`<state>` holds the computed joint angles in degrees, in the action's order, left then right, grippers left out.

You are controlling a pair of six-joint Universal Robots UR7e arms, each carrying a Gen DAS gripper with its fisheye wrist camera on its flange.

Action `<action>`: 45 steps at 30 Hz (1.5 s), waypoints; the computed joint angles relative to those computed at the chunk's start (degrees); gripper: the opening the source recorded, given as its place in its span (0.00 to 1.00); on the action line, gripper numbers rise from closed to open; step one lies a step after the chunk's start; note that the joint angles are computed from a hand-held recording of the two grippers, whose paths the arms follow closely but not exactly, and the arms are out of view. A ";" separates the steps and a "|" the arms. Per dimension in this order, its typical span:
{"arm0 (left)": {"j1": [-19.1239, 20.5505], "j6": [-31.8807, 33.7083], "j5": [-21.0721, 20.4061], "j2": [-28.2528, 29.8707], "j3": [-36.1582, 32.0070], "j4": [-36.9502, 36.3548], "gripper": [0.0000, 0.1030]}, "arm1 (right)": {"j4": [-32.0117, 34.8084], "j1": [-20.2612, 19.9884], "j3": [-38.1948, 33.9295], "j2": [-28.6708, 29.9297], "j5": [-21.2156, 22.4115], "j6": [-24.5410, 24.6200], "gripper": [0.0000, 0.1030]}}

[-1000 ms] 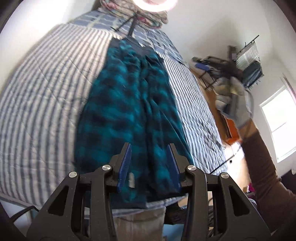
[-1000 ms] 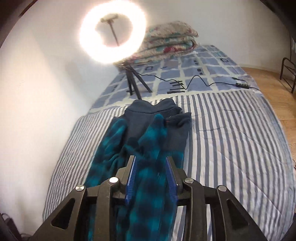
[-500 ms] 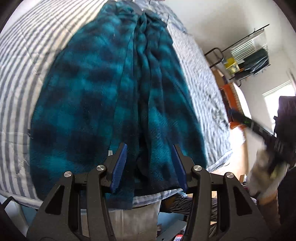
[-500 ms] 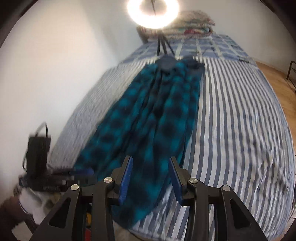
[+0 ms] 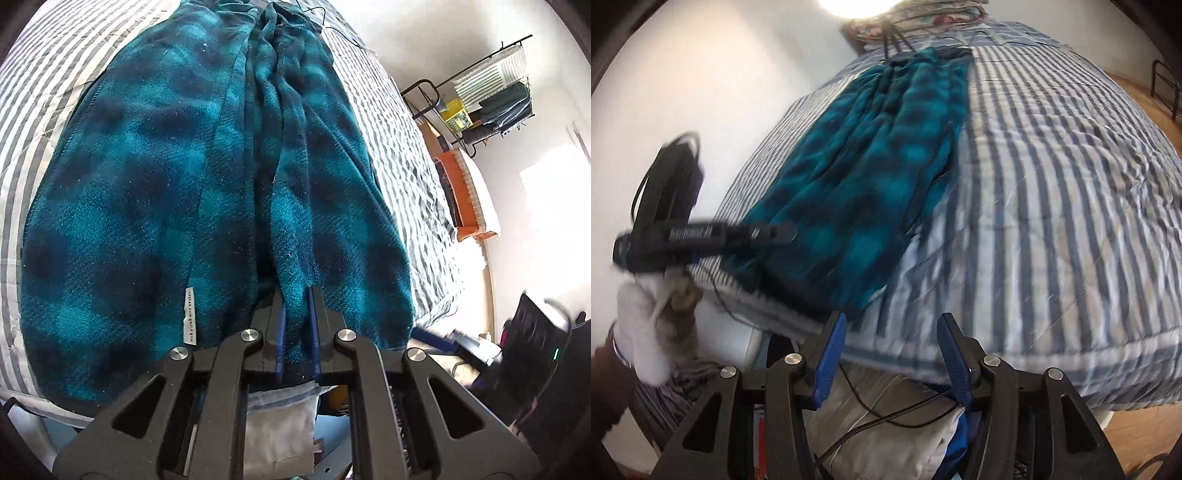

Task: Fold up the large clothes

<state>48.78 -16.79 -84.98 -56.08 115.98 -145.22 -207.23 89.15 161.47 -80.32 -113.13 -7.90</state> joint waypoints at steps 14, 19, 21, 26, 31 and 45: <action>-0.90 1.73 -1.09 -2.91 2.24 -0.85 0.07 | -4.96 12.54 -5.96 11.83 -15.90 -2.39 0.06; -1.46 1.94 2.84 -0.77 3.05 1.50 0.07 | -4.41 8.97 -6.22 15.83 -17.14 -3.37 0.06; -2.00 3.34 3.16 -1.23 3.30 1.23 0.07 | -0.87 9.02 -5.81 12.34 -15.58 -2.72 0.06; -1.75 3.90 0.50 -4.83 3.46 1.64 0.08 | 9.87 12.68 -4.62 0.98 -15.38 -2.52 0.24; -1.67 6.75 3.87 -10.69 5.72 -0.53 0.27 | 7.26 14.02 -5.64 -1.85 -12.73 -5.14 0.24; 5.96 6.04 10.63 -7.07 2.75 0.14 0.28 | 5.24 9.04 -18.92 20.23 -6.59 -8.17 0.25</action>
